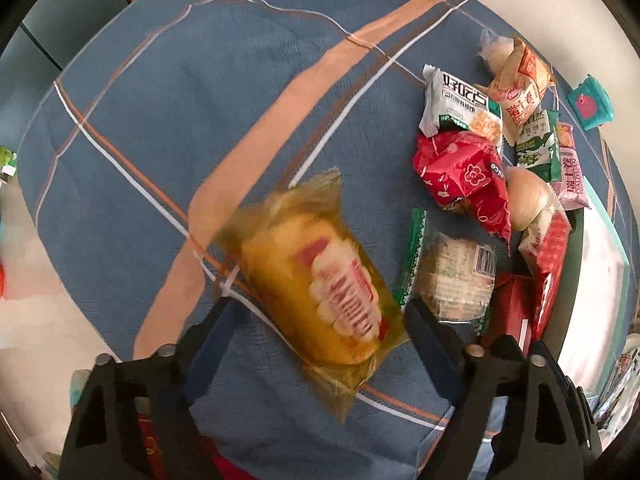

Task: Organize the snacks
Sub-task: 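Grasp the yellow bread bun pack with the left gripper while the right grasps the red cake pack, then carry the yellow bun pack and red cake pack over the white tray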

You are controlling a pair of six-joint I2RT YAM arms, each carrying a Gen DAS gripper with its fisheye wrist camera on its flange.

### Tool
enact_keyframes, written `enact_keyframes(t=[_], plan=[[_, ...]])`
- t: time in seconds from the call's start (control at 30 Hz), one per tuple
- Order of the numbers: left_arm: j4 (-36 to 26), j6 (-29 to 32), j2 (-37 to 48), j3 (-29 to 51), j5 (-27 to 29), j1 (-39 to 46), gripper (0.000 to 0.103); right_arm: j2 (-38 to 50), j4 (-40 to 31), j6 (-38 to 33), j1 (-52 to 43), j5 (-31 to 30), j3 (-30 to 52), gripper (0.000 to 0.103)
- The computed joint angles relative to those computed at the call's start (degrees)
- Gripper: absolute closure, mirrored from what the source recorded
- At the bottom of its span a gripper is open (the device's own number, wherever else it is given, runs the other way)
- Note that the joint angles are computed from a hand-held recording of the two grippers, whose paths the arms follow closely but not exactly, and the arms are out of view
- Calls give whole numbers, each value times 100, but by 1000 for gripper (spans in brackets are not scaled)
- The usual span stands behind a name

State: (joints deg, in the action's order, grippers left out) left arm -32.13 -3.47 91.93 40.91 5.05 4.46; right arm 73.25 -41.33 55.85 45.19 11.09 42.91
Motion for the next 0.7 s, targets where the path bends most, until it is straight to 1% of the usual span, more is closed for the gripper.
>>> enact_keyframes(t=[0.03,0.1,0.3,0.47,0.53,0.57,0.63,0.67,0.7], plan=[[16,-18,83,35,-32,-24,32,77,26,-34,-23,-16,10,50],[112,11,276,64,-132,-30,40,205,148,-105,-90,-116,-2,54],[275,-31,562,233,-461,-231,42,516,401,-209,-203,-239,-9,55],[212,-199,770,585,-630,-530,42,599,425,-262,-190,-182,12,55],[187,-195,762,615,-615,-540,44,650,462,-245,-162,-159,22,57],[105,-243,742,680,-609,-591,45,702,521,-234,-162,-156,30,60],[36,-270,746,771,-546,-598,51,630,604,-289,-215,-186,-37,61],[-17,-289,733,831,-466,-591,52,622,637,-295,-232,-214,-55,61],[-149,-147,475,722,-340,-418,53,549,602,-301,-251,-248,-78,61]])
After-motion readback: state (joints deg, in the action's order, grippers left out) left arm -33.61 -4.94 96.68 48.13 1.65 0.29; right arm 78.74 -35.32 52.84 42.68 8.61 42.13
